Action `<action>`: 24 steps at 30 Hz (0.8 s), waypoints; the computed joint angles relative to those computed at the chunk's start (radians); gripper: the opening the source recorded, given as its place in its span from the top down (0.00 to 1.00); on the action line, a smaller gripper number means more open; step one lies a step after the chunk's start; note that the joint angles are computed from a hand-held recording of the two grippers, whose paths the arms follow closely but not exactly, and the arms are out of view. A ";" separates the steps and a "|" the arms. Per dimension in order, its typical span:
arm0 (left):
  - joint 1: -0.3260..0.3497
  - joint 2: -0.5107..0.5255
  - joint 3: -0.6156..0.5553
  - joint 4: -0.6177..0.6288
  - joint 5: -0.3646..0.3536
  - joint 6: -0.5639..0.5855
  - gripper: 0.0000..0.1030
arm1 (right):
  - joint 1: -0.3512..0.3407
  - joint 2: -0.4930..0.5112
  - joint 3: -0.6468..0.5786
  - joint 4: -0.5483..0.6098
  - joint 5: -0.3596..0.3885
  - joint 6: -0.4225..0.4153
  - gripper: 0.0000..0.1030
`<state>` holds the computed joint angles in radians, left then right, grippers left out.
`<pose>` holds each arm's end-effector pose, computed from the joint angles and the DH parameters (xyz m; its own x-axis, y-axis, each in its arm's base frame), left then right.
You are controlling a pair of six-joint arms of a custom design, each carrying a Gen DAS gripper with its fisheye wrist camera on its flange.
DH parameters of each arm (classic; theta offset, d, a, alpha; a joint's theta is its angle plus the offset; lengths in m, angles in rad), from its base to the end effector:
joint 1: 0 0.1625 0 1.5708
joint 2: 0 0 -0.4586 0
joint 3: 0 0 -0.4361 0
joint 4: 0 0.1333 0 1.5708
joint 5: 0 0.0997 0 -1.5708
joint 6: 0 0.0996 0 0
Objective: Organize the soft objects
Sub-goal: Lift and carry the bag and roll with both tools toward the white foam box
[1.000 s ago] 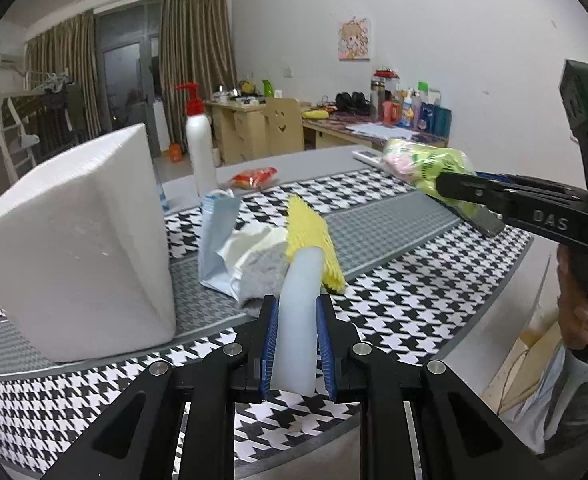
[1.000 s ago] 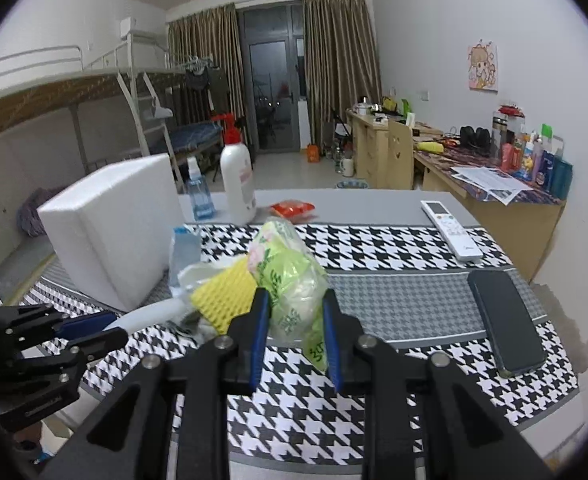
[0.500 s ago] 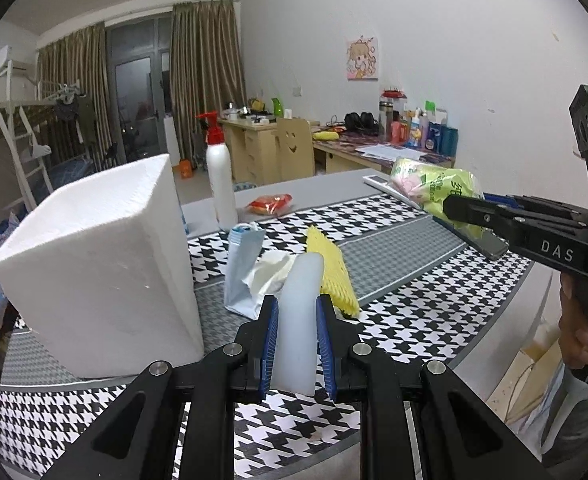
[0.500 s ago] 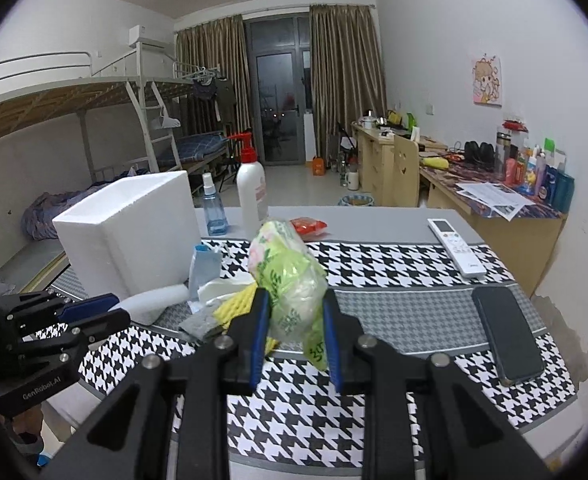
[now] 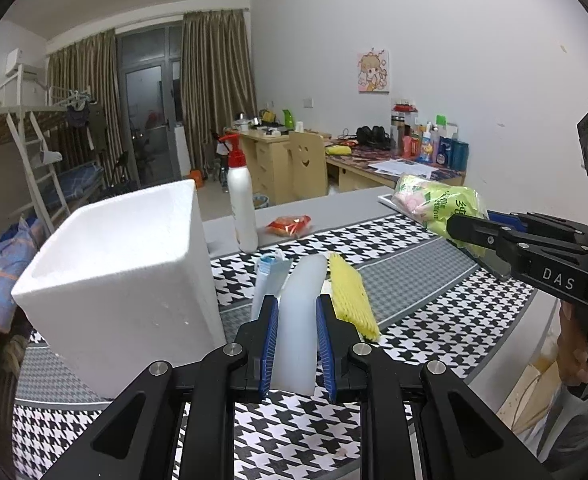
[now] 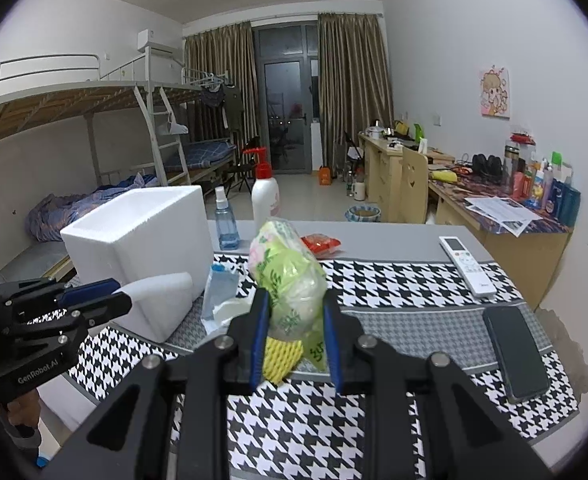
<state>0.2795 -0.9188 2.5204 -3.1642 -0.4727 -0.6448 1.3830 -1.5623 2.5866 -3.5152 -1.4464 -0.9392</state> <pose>-0.2888 -0.3138 0.0450 -0.6725 0.1856 -0.7165 0.6969 0.4847 -0.5286 0.0741 -0.3903 0.2680 -0.6777 -0.4282 0.5978 -0.7349 0.4226 -0.5304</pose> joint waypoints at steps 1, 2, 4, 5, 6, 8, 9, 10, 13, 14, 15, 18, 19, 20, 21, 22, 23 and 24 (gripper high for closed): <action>0.001 -0.005 -0.002 0.004 0.002 0.004 0.80 | 0.006 0.003 -0.004 0.002 -0.002 0.003 0.71; 0.002 -0.013 -0.005 0.014 0.008 0.005 0.80 | 0.013 0.007 -0.008 0.001 -0.006 0.007 0.71; 0.002 -0.021 -0.004 0.010 0.011 0.014 0.80 | 0.025 0.015 -0.014 -0.002 -0.013 0.015 0.71; 0.005 -0.027 -0.007 0.013 0.015 0.019 0.80 | 0.031 0.018 -0.017 -0.002 -0.016 0.017 0.71; 0.007 -0.031 -0.008 0.010 0.016 0.029 0.80 | 0.038 0.022 -0.019 -0.006 -0.019 0.022 0.71; 0.011 -0.035 -0.008 -0.007 0.019 0.055 0.80 | 0.048 0.029 -0.021 -0.011 -0.020 0.028 0.71; 0.014 -0.036 -0.011 -0.011 0.021 0.062 0.80 | 0.053 0.033 -0.023 -0.014 -0.023 0.033 0.71; 0.017 -0.038 -0.012 -0.022 0.021 0.076 0.80 | 0.061 0.039 -0.027 -0.017 -0.030 0.039 0.71; 0.027 -0.041 -0.022 -0.040 0.031 0.112 0.80 | 0.076 0.054 -0.037 -0.028 -0.039 0.046 0.71; 0.031 -0.042 -0.024 -0.050 0.035 0.127 0.80 | 0.081 0.057 -0.040 -0.028 -0.039 0.049 0.71; 0.032 -0.043 -0.023 -0.055 0.039 0.134 0.80 | 0.085 0.062 -0.045 -0.028 -0.039 0.049 0.71; 0.039 -0.043 -0.033 -0.067 0.055 0.160 0.80 | 0.095 0.073 -0.054 -0.033 -0.036 0.049 0.71; 0.040 -0.045 -0.034 -0.067 0.058 0.161 0.80 | 0.097 0.075 -0.058 -0.031 -0.035 0.052 0.71; 0.041 -0.045 -0.036 -0.070 0.060 0.166 0.80 | 0.100 0.079 -0.062 -0.030 -0.037 0.056 0.71; 0.042 -0.046 -0.038 -0.065 0.063 0.162 0.80 | 0.102 0.082 -0.065 -0.033 -0.040 0.057 0.71; 0.043 -0.051 -0.038 -0.060 0.065 0.158 0.80 | 0.107 0.087 -0.068 -0.038 -0.047 0.057 0.71; 0.043 -0.053 -0.039 -0.065 0.063 0.165 0.80 | 0.110 0.090 -0.071 -0.035 -0.048 0.057 0.71; 0.042 -0.052 -0.040 -0.071 0.066 0.173 0.80 | 0.112 0.091 -0.072 -0.033 -0.049 0.056 0.71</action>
<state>0.3214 -0.9713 2.4805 -3.2355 -0.4065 -0.4716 1.4946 -1.4712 2.5151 -3.5477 -1.4953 -0.8836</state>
